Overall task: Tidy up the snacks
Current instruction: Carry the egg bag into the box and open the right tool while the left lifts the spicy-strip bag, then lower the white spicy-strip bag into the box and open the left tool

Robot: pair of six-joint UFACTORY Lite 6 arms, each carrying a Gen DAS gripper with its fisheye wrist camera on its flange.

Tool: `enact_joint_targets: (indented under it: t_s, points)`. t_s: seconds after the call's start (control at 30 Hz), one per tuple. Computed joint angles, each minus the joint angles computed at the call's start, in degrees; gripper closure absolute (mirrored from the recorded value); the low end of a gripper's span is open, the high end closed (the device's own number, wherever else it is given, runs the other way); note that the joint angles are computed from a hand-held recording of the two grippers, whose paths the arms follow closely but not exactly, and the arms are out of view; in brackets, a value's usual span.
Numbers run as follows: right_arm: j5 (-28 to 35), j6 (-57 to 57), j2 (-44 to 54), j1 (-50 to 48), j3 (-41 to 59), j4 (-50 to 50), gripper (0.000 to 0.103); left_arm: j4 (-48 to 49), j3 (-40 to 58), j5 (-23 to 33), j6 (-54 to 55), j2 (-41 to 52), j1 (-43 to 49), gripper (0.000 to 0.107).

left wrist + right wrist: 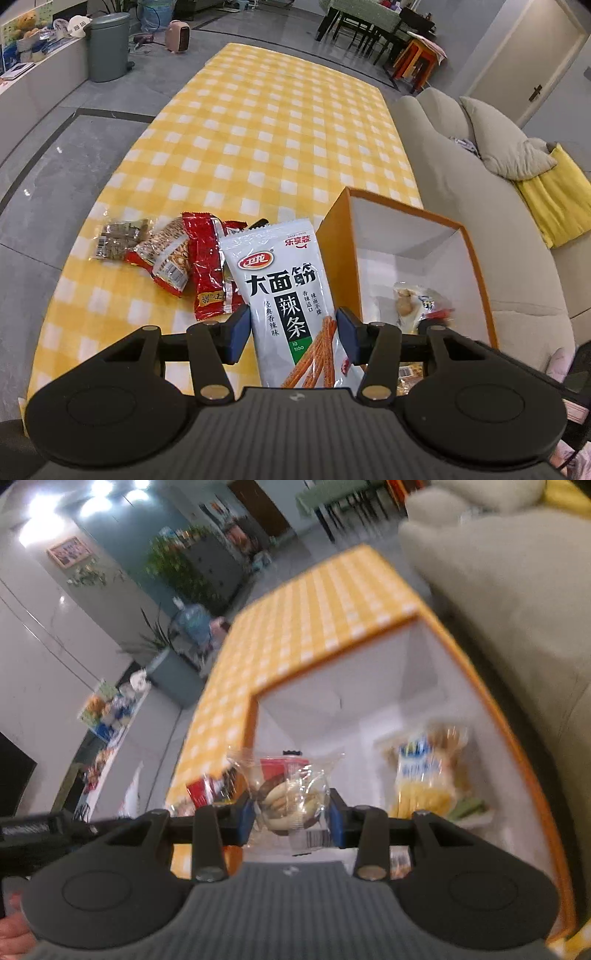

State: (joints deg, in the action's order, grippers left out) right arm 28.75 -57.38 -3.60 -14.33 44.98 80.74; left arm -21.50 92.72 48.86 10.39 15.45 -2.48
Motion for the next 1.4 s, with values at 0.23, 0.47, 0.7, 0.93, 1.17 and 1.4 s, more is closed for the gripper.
enact_joint_targets:
  t_s: [0.23,0.47,0.7,0.93,1.17,1.4]
  points:
    - [5.5,6.0,12.0,2.2,6.2,-4.8,0.063,1.7,-3.4,-4.4,-0.3,0.9,-2.0,0.05]
    - [9.2,8.7,9.0,1.9,3.6,-10.2,0.059,0.9,-2.0,-4.1,0.4,3.6,-2.0,0.05]
    - [14.7,10.6,9.1,-0.4,4.7,-18.2,0.04,2.0,-1.8,-3.8,-0.5,3.8,-3.4,0.05]
    - [12.1,11.9,2.3,-4.0,3.1,-20.1,0.036,2.7,-1.2,-2.6,-1.4,1.1,-5.9,0.05]
    - [10.3,5.4,-6.6,-13.4,-1.9,-13.8,0.029,8.1,4.1,-1.2,-6.3,2.8,-12.5,0.05]
    - [9.6,-5.8,-10.9,-18.8,-4.6,-11.1,0.029,16.3,9.6,-1.5,-14.4,7.5,-19.7,0.05]
